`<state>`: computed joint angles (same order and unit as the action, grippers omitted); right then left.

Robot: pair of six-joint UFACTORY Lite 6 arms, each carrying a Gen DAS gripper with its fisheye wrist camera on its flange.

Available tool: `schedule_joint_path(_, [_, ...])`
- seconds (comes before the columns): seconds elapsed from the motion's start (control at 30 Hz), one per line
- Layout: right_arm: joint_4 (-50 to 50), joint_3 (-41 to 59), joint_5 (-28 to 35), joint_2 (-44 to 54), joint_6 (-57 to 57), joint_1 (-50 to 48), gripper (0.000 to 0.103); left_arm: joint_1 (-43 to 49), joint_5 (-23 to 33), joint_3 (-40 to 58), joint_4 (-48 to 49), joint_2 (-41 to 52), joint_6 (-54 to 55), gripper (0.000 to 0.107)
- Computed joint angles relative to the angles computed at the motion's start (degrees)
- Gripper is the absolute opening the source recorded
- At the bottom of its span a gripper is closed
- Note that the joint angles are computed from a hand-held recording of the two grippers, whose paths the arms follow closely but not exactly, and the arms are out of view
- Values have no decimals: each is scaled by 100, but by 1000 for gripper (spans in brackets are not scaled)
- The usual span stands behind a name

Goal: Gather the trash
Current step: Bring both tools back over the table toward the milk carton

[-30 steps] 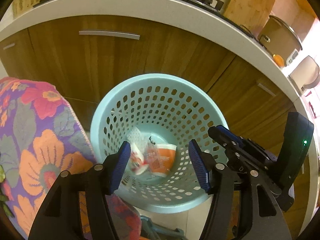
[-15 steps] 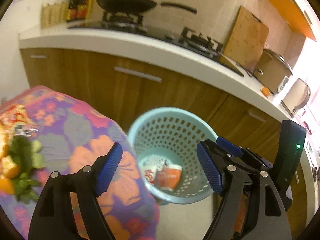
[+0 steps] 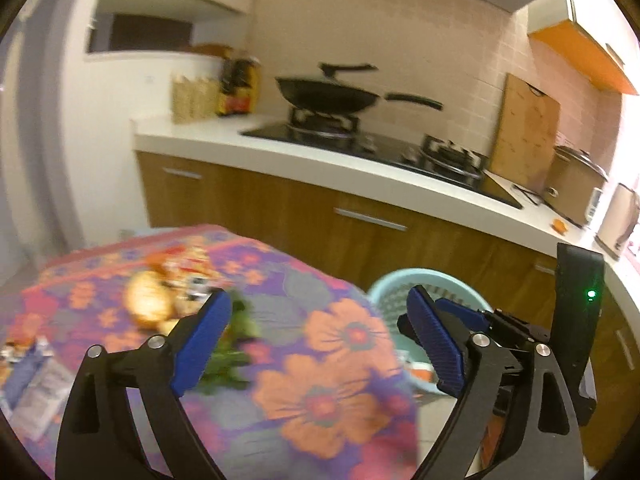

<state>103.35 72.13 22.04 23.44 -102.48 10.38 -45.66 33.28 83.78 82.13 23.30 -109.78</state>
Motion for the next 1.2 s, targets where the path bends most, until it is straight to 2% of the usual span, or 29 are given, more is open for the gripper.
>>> schedule_joint_path(0.2, [-11,371,-364,334,165,843,57,21,749,-1896,543,-1464,-800,92])
schedule_joint_path(0.43, [-42,1017,-781,826,345,1451,57,132,1344,-3852,445,-3166,-1034,92])
schedule_joint_path(0.57, [-223,1521,-1013,1204,600,1708,57,306,1653,-4963,114,-4277,-933,92])
schedule_joint_path(0.67, [-83,1744,-1220,1364,406,1845,57,642,1641,-5891,-212,-5390,-713,92])
schedule_joint_path(0.77, [-1004,1943,-1338,1508,1242,1906,57,1082,1671,-6614,-563,-6379,-200,92])
schedule_joint_path(0.8, [-1137,1975,-1408,1529,1380,1927,57,1297,1547,-6771,-605,-6596,-14,92])
schedule_joint_path(0.9, [-1106,1985,-1481,1543,1381,1944,57,2471,484,-7074,-612,-6879,691,92])
schedule_joint_path(0.97, [-1338,2017,-1547,1567,1638,1960,57,3490,-630,-7072,-573,-6717,1149,92])
schedule_joint_path(1.07, [-1574,2037,-1641,1583,1886,1990,57,4432,-1832,-6975,-205,-6338,1121,92])
schedule_joint_path(1.13, [-1915,2058,-1737,1596,2222,2029,57,4563,-2199,-6845,391,-6014,559,92])
schedule_joint_path(1.2, [-2091,2080,-1799,1608,2397,2059,57,4374,-2123,-6742,963,-5693,-89,91])
